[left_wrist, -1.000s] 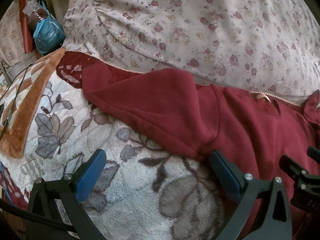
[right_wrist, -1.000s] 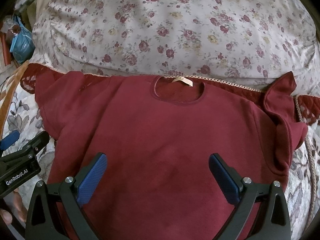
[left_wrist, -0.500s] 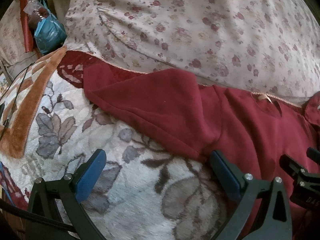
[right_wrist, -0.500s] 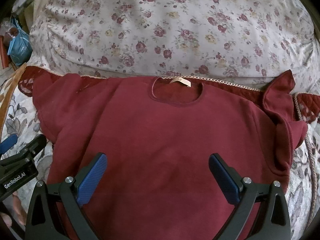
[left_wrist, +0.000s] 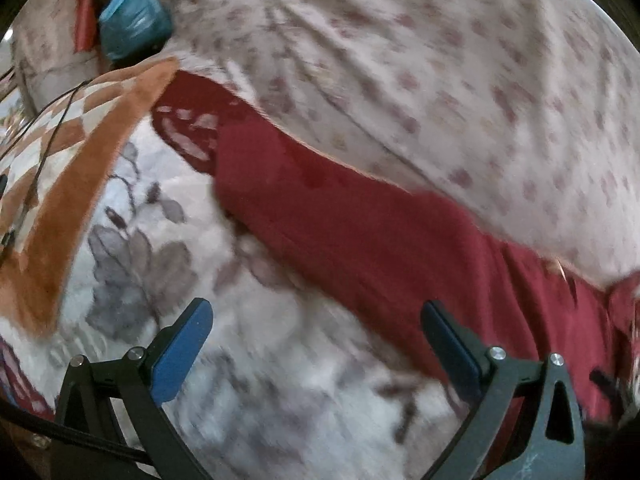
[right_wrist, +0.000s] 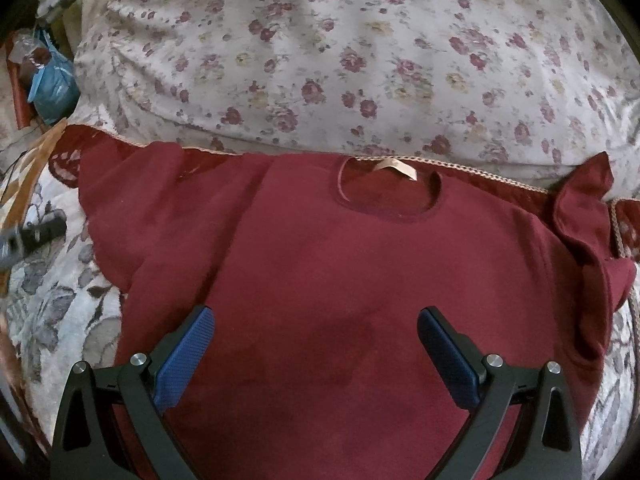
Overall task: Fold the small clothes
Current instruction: 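Grasp the sweatshirt sleeve with the left gripper and lift it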
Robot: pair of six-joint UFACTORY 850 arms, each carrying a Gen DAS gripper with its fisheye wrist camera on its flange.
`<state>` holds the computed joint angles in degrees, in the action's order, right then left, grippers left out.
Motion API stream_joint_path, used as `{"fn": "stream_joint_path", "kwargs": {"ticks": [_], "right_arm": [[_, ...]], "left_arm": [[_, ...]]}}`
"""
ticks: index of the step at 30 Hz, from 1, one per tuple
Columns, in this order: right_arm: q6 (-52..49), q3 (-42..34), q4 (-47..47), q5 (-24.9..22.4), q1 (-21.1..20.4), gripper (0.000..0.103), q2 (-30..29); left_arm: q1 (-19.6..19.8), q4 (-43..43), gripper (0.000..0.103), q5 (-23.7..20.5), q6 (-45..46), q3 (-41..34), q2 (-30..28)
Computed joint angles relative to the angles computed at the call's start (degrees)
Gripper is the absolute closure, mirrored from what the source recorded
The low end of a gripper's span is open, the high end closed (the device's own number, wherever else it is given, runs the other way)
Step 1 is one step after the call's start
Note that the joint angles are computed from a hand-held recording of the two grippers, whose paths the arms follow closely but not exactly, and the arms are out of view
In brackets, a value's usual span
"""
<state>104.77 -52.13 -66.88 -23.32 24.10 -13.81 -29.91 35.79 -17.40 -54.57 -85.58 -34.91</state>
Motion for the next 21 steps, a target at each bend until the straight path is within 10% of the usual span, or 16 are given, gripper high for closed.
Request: {"fn": "stream_joint_path", "kwargs": {"ticks": [14, 21], "right_arm": [[-6.6, 0.3, 4.3, 6.2, -1.0, 0.000, -0.6], [-8.2, 0.1, 5.4, 8.4, -1.6, 0.000, -0.5]], "left_arm": [[5.9, 3.6, 0.027, -12.6, -2.8, -29.2, -20.4], [6.8, -8.6, 0.083, -19.9, 10.3, -46.1, -31.3]]}}
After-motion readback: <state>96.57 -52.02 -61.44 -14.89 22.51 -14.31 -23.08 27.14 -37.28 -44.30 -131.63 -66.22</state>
